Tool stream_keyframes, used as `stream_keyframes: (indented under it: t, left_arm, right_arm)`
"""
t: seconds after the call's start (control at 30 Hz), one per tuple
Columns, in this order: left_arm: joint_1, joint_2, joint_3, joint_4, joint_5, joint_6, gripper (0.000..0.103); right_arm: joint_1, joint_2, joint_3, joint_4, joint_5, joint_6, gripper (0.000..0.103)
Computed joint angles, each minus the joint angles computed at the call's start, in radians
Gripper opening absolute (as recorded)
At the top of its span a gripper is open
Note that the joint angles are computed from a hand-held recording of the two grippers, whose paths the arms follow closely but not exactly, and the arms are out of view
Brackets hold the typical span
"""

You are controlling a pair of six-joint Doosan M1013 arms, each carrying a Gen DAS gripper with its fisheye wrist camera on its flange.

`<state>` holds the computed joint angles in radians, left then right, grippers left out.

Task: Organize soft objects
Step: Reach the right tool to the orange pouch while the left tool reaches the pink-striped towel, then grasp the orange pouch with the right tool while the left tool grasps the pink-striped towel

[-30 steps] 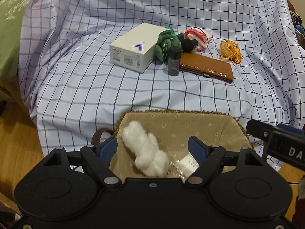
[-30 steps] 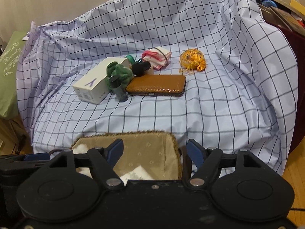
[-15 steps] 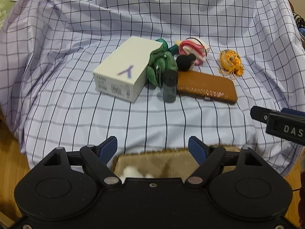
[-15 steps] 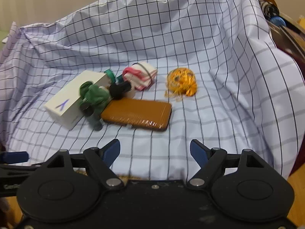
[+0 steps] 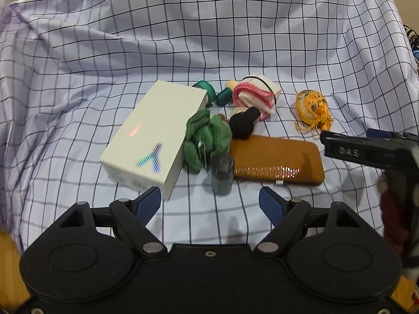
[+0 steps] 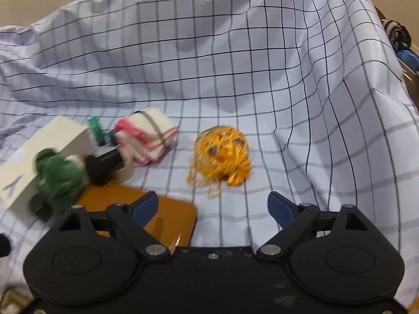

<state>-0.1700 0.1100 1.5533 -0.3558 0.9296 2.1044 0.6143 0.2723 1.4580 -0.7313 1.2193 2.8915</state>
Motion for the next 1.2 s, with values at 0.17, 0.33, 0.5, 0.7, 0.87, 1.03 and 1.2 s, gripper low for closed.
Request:
stream_keyframes:
  t: [0.17, 0.33, 0.5, 0.7, 0.87, 1.03, 1.2]
  left_arm:
    - [-0.014, 0.033, -0.042, 0.005, 0.013, -0.01, 0.078]
    - [-0.037, 0.058, -0.075, 0.03, -0.005, -0.018, 0.078]
    - [-0.06, 0.092, -0.122, 0.047, -0.002, -0.025, 0.078]
    - [-0.094, 0.123, -0.16, 0.082, -0.033, -0.018, 0.08]
    - [-0.114, 0.149, -0.191, 0.084, -0.028, -0.001, 0.084]
    - [-0.131, 0.175, -0.222, 0.097, -0.011, 0.008, 0.084]
    - [-0.145, 0.204, -0.255, 0.109, 0.003, -0.003, 0.084]
  right_arm:
    - [-0.047, 0.019, 0.009, -0.027, -0.038, -0.041, 0.098]
    - [-0.086, 0.036, 0.016, -0.05, -0.068, -0.045, 0.099]
    - [-0.125, 0.042, 0.026, -0.014, -0.119, -0.059, 0.099]
    - [-0.145, 0.047, 0.035, 0.005, -0.176, -0.107, 0.099]
    - [-0.154, 0.066, 0.028, 0.021, -0.192, -0.158, 0.097]
    - [-0.162, 0.078, 0.019, 0.047, -0.203, -0.193, 0.085]
    - [-0.16, 0.077, 0.019, 0.037, -0.205, -0.204, 0.065]
